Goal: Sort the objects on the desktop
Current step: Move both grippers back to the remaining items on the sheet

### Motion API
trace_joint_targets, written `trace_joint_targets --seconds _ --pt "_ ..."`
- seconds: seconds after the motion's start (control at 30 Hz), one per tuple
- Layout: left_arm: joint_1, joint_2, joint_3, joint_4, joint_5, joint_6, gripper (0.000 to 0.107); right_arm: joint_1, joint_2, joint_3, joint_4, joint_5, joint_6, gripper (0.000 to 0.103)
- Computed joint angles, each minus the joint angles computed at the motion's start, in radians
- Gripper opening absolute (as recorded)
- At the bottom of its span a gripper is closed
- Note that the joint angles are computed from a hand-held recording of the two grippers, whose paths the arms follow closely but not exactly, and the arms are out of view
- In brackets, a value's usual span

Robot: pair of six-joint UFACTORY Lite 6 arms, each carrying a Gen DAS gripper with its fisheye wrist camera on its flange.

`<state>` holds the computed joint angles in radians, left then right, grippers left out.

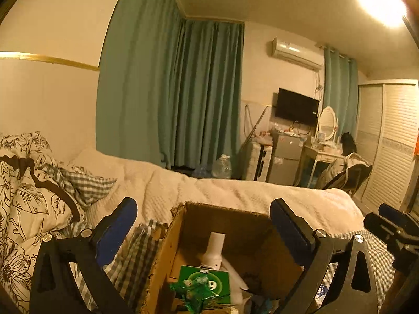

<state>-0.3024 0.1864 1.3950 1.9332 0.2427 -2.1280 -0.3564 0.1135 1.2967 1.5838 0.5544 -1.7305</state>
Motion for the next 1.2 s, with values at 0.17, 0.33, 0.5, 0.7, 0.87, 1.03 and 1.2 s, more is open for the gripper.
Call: trace_joint_targets --seconds 0.17,0.33,0.5,0.7,0.87,1.03,1.2 --pt "-0.053 -0.019 -0.002 -0.157 0.057 0.170 0.103 -0.053 -0.039 -0.006 0.019 0.029 -0.009 0.100" --pt "-0.076 -0.032 -0.003 -0.229 0.042 0.210 0.103 -0.112 -0.081 -0.027 0.036 0.058 -0.038 0.103" --pt "-0.136 -0.037 -0.009 -0.259 0.089 0.230 0.103 -0.183 -0.088 -0.034 0.038 0.091 -0.055 0.103" --pt "-0.223 -0.003 0.014 -0.350 0.162 0.288 0.103 -0.248 -0.076 -0.017 0.009 0.131 -0.043 0.103" --pt "-0.295 0.029 0.020 -0.334 0.227 0.258 0.103 -0.293 -0.033 0.021 -0.013 0.159 -0.013 0.103" --pt "-0.373 0.065 0.042 -0.357 0.316 0.239 0.103 -0.332 0.025 0.078 -0.050 0.196 0.009 0.103" --pt "-0.472 0.115 0.065 -0.348 0.404 0.242 0.103 -0.372 0.093 0.120 -0.051 0.228 -0.005 0.103"
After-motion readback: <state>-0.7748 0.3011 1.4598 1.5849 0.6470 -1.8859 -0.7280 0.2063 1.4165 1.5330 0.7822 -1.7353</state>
